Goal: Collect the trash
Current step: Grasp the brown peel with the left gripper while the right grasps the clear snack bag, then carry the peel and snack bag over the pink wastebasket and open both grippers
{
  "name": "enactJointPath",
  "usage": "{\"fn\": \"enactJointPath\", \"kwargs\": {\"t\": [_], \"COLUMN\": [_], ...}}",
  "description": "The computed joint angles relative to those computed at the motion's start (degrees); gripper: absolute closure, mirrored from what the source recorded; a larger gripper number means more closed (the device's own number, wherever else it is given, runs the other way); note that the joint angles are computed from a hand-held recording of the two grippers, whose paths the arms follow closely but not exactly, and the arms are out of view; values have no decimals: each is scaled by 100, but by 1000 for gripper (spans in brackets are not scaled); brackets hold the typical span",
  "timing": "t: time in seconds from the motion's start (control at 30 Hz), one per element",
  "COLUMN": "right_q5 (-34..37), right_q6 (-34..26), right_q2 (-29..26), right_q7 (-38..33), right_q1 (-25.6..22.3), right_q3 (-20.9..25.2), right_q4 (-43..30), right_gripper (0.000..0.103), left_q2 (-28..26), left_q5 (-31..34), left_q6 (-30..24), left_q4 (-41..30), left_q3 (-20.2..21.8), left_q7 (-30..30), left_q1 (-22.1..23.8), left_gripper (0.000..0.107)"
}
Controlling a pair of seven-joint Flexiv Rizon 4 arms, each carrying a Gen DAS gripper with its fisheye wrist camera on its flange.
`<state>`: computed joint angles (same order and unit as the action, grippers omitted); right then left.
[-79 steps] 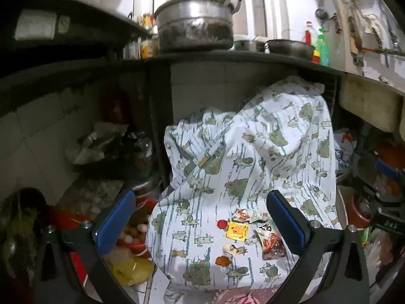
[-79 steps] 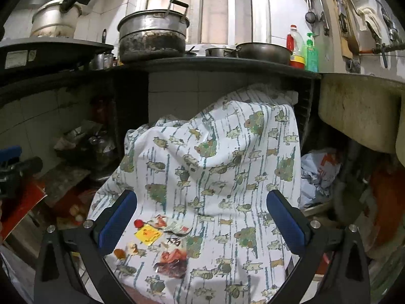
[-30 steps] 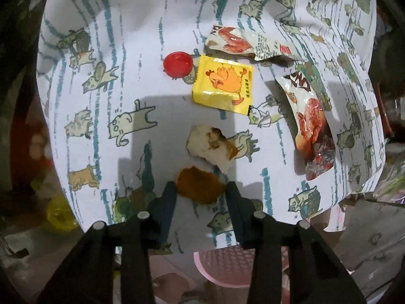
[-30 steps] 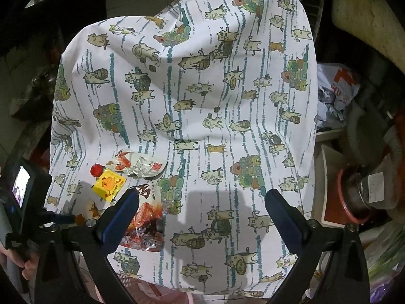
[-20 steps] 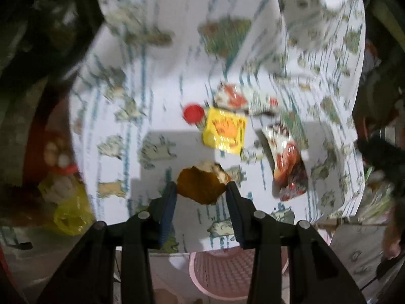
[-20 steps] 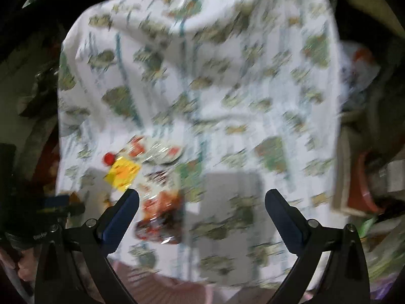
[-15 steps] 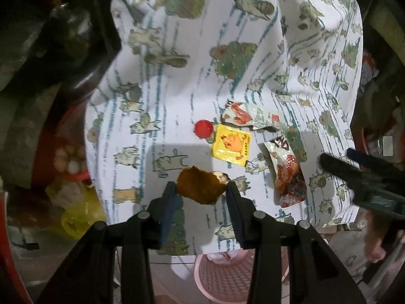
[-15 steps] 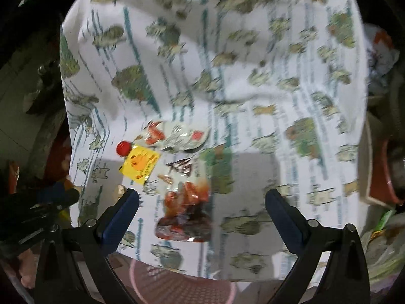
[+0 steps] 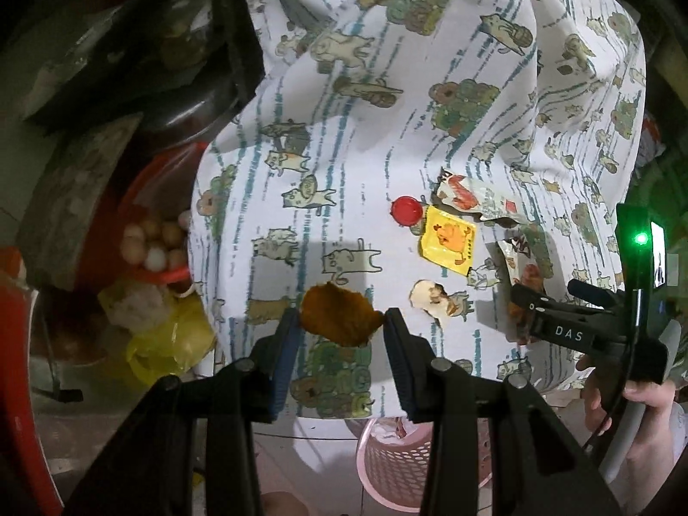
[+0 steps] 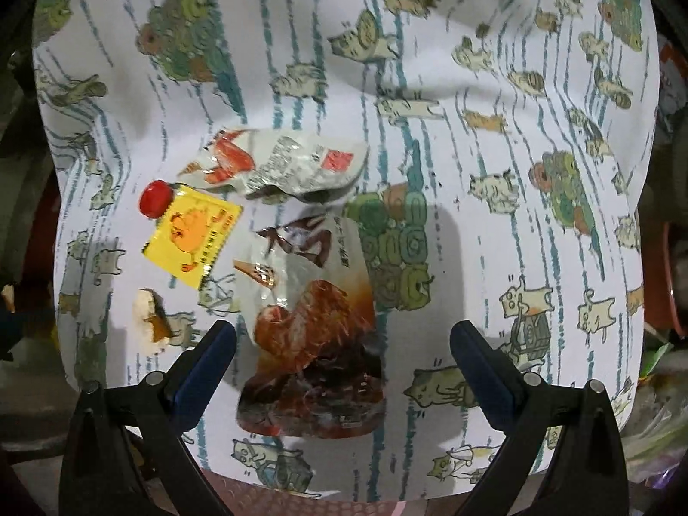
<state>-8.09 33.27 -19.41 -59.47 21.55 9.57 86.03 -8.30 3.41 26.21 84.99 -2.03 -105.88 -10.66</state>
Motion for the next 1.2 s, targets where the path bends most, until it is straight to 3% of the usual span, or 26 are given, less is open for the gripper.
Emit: {"fn": "enactJointPath", "kwargs": {"t": [0.23, 0.37, 0.53, 0.6, 0.8, 0.83, 0.9, 1.2], "right_q5": [227, -205, -96, -51, 317, 292, 208, 308], "right_q6": [-36, -31, 43, 101, 39, 70, 228, 398], "right_q2": [-27, 72, 183, 271, 336, 359, 437, 607], "right_q7": [-77, -41, 16, 118, -80, -43, -46, -287], "right_q1": [-78, 15, -33, -73, -232, -225, -228, -259], "right_q3": [25, -56, -11, -20, 29, 20, 8, 51], "right_q4": [-6, 174, 258, 316, 277, 302, 391, 370], "right_gripper": [13, 38, 47, 57, 61, 63, 78, 88], "left_q2": [68, 91, 106, 108, 101, 105, 118, 154], "left_q5": [-40, -18, -30, -21, 90, 89, 75, 98], "left_q6": [47, 72, 84, 90, 55, 51, 60, 73], "left_q4": [59, 65, 77, 78, 50, 53, 62, 88], "left_q3": [2, -5, -10, -11, -17, -16, -13, -12], "left_q7": [1, -17, -33, -32, -48, -60, -75, -122], "left_q1": [17, 13, 19, 19, -5, -7, -3, 4], "left_gripper": [69, 69, 69, 69, 69, 69, 69, 69]}}
